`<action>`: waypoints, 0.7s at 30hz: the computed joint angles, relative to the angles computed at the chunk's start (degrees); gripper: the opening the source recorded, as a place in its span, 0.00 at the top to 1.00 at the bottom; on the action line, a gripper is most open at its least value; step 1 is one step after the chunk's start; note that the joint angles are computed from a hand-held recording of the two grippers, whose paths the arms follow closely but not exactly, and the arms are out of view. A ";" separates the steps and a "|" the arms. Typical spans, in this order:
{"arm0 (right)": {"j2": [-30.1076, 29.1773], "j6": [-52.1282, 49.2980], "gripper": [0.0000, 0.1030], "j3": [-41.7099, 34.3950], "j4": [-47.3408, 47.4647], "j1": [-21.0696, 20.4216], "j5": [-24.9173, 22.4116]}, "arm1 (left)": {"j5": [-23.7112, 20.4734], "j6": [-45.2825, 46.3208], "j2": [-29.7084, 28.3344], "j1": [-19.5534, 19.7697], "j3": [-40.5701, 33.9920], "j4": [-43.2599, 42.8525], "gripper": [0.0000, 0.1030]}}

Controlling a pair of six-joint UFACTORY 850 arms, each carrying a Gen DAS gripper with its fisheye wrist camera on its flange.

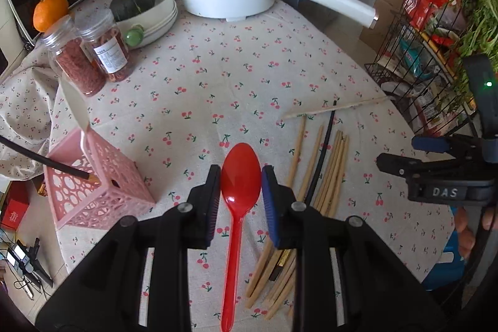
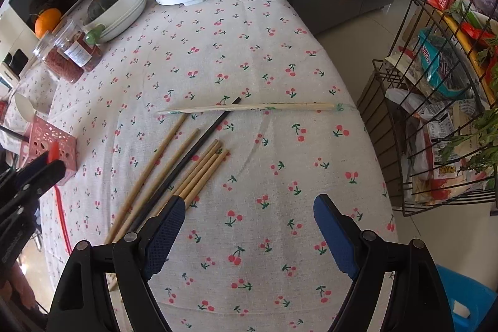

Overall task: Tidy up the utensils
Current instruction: 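Lift the red spoon with the left tool while the right tool grasps the wrapped wooden chopstick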

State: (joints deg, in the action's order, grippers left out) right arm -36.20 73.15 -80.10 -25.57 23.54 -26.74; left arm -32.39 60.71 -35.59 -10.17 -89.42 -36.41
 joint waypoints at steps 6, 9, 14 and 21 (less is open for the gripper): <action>-2.17 5.76 0.17 -2.56 -6.52 0.48 -2.11 | -1.66 19.35 3.80 5.93 5.79 -22.51 0.73; -3.84 7.30 0.17 -4.51 -11.26 0.53 -2.40 | -3.44 18.69 3.54 7.30 5.87 -24.16 0.73; -8.52 0.65 0.17 -11.21 -16.62 1.36 -4.42 | -8.00 18.98 3.62 8.89 5.61 -24.72 0.73; -19.56 -16.71 0.23 -27.52 -11.36 1.34 -11.42 | -9.64 21.08 3.44 10.56 5.21 -26.22 0.73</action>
State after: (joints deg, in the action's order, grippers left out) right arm -55.76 56.45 -107.61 -36.93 24.88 -38.16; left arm -42.04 81.79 -32.15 0.39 -84.21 -62.63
